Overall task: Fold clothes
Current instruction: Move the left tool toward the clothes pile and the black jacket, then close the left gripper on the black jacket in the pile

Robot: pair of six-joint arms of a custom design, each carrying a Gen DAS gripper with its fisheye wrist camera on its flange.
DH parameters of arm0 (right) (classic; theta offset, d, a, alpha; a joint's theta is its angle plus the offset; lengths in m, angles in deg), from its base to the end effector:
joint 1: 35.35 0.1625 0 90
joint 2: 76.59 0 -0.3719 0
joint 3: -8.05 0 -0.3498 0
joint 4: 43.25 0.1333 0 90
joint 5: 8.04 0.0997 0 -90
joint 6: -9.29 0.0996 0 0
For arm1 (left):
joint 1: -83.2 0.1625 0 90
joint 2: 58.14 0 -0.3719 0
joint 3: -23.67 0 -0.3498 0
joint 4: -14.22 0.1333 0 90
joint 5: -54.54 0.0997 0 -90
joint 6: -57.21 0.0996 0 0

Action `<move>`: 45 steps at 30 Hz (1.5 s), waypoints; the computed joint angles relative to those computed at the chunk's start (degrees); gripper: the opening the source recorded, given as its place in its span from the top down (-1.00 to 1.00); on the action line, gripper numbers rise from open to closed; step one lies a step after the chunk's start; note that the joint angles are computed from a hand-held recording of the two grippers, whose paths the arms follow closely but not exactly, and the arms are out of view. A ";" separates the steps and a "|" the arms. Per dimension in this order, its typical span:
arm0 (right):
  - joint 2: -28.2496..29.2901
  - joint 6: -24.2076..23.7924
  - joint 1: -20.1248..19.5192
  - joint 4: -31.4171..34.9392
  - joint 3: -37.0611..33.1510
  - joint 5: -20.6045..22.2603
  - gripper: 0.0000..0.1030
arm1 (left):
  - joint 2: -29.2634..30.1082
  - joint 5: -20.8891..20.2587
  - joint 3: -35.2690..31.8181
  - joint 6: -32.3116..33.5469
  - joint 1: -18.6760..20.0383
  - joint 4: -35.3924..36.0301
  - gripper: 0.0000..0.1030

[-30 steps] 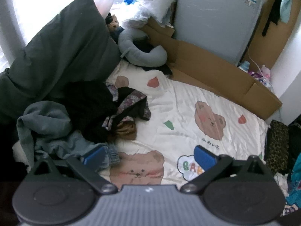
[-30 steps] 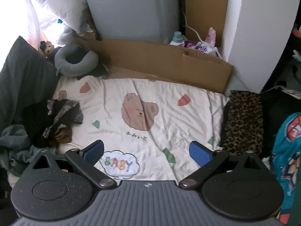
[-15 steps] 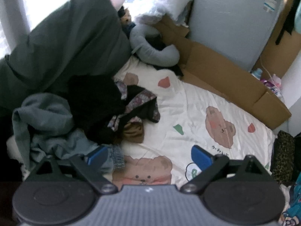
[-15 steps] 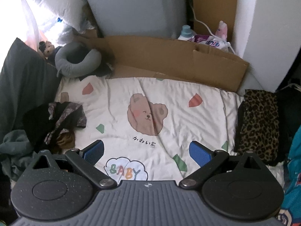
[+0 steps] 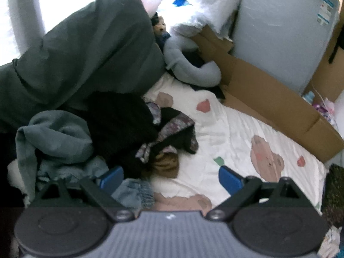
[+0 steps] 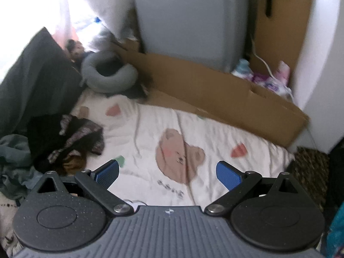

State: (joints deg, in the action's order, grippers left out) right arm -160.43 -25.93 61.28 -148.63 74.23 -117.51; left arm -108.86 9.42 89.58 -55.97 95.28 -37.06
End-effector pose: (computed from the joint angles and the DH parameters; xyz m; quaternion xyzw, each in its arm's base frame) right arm 0.1581 -0.4930 0.6140 0.2926 -0.8998 0.2316 0.2263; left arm -0.5194 -0.3194 0.2366 -0.0846 0.8376 -0.3792 0.3841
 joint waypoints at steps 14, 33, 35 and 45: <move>1.81 -4.85 -2.37 3.04 2.02 7.33 -0.89 | -6.69 2.62 17.84 -7.77 3.21 -5.49 -0.65; -0.61 -15.11 -10.23 -1.15 18.00 10.23 -0.69 | -14.39 7.45 35.55 -8.81 11.47 -10.49 -0.44; -0.92 -15.99 -11.08 -2.13 19.42 10.21 -0.69 | -14.20 8.07 36.22 -8.45 12.37 -10.35 -0.44; -2.16 -19.24 -14.41 -7.23 25.16 12.20 -0.69 | -16.02 12.40 41.32 -4.88 15.46 -15.06 -0.18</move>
State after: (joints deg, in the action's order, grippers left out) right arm -162.59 -45.17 46.87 -155.86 99.39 -105.30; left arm -124.88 21.82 130.89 -60.85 110.73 -52.12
